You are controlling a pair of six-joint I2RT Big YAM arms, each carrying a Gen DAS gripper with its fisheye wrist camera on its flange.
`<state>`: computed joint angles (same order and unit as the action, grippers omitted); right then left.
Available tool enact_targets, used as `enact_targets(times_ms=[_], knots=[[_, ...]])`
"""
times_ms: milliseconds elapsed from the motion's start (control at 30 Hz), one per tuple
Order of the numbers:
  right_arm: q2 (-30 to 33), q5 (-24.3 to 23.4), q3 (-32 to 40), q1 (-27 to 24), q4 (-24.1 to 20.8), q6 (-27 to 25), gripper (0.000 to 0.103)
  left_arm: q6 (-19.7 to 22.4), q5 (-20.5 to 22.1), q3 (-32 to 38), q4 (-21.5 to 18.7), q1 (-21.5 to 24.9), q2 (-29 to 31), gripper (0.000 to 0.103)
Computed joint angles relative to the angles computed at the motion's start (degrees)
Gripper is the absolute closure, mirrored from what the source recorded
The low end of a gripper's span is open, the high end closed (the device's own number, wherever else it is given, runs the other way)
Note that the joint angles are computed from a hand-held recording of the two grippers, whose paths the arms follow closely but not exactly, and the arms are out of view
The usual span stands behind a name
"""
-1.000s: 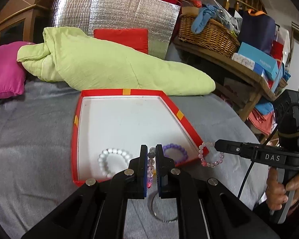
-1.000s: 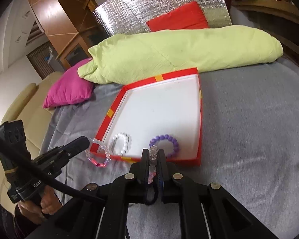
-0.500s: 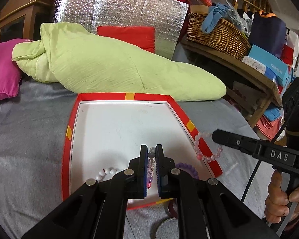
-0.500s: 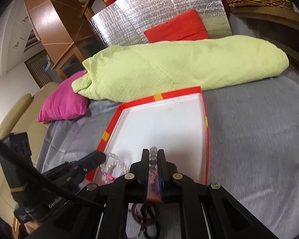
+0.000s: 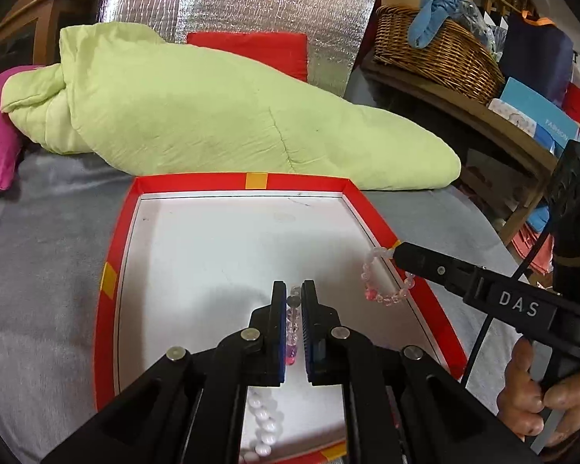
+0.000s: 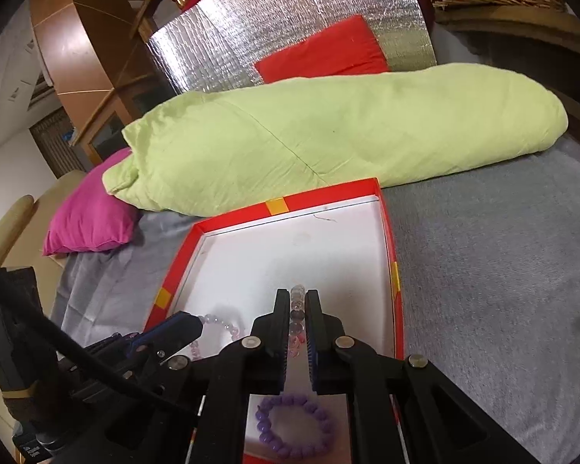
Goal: Organize jewelry
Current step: 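Carry both pink bracelets over the red box and lower them inside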
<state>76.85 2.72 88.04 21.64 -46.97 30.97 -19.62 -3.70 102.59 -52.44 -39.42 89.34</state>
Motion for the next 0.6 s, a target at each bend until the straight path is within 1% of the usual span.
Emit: enact_targets(times_ms=[133, 333, 600], knots=[[1.0, -0.1, 0.4, -0.7, -0.2, 0.4, 0.094, 0.6, 0.2, 0.6, -0.3, 0.2, 0.5, 0.095], [1.4, 0.1, 0.3, -1.3, -0.7, 1.3, 0.094, 0.2, 0.2, 0.7, -0.6, 0.2, 0.9, 0.095], [1.5, 0.6, 0.4, -1.3, -1.5, 1.5, 0.094, 1.6, -0.7, 0.7, -0.8, -0.7, 1.1, 0.095]])
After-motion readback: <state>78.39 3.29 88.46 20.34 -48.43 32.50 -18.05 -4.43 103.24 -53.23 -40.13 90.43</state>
